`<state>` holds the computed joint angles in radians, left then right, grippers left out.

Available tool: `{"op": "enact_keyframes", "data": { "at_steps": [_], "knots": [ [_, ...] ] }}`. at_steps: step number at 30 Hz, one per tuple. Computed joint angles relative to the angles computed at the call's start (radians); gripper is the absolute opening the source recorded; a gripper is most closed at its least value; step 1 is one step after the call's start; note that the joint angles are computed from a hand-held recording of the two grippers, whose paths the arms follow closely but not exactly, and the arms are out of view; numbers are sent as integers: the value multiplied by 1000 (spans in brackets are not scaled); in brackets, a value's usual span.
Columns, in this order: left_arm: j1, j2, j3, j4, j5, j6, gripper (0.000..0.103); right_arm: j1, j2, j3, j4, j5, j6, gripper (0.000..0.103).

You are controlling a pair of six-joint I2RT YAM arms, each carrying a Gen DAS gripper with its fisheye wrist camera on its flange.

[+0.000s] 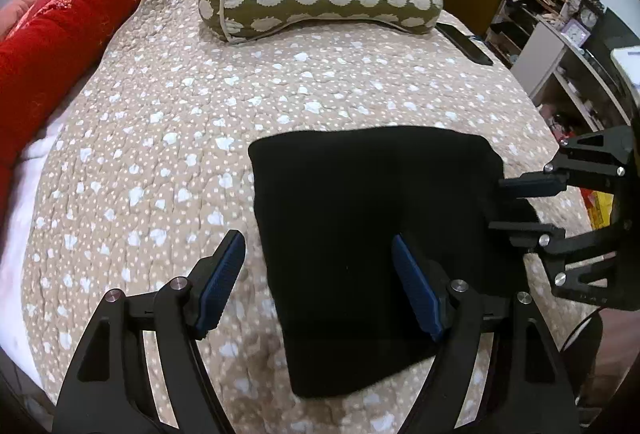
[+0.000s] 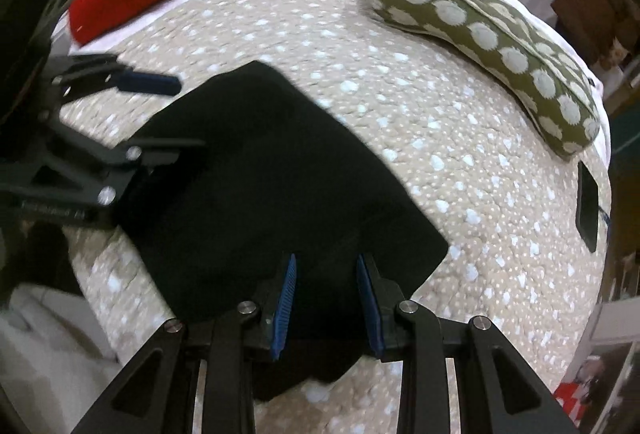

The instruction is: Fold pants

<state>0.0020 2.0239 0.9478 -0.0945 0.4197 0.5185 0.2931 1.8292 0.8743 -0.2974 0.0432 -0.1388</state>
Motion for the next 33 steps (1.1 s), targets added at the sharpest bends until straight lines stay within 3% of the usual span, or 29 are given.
{"op": "enact_keyframes", "data": {
  "at_steps": [4, 10, 17, 20, 26, 30, 33],
  "knots": [
    [20, 6, -27, 3, 17, 25, 77, 40, -13, -47, 21, 16, 14, 30],
    [33, 70, -8, -15, 40, 6, 79, 41, -52, -173, 153, -4, 82, 31],
    [57, 3, -62, 22, 32, 3, 79, -76, -209, -289, 198, -143, 172, 35],
    [56, 17, -52, 23, 27, -12, 79, -99, -236, -328, 256, -149, 222, 37],
    [57, 3, -76, 45, 24, -18, 79, -62, -195, -334, 311, -94, 291, 37],
    [57, 7, -81, 51, 22, -20, 79, -99, -175, -362, 377, -143, 321, 40],
    [57, 6, -84, 53, 24, -22, 79, -104, -170, -343, 353, -144, 313, 41]
  ]
}}
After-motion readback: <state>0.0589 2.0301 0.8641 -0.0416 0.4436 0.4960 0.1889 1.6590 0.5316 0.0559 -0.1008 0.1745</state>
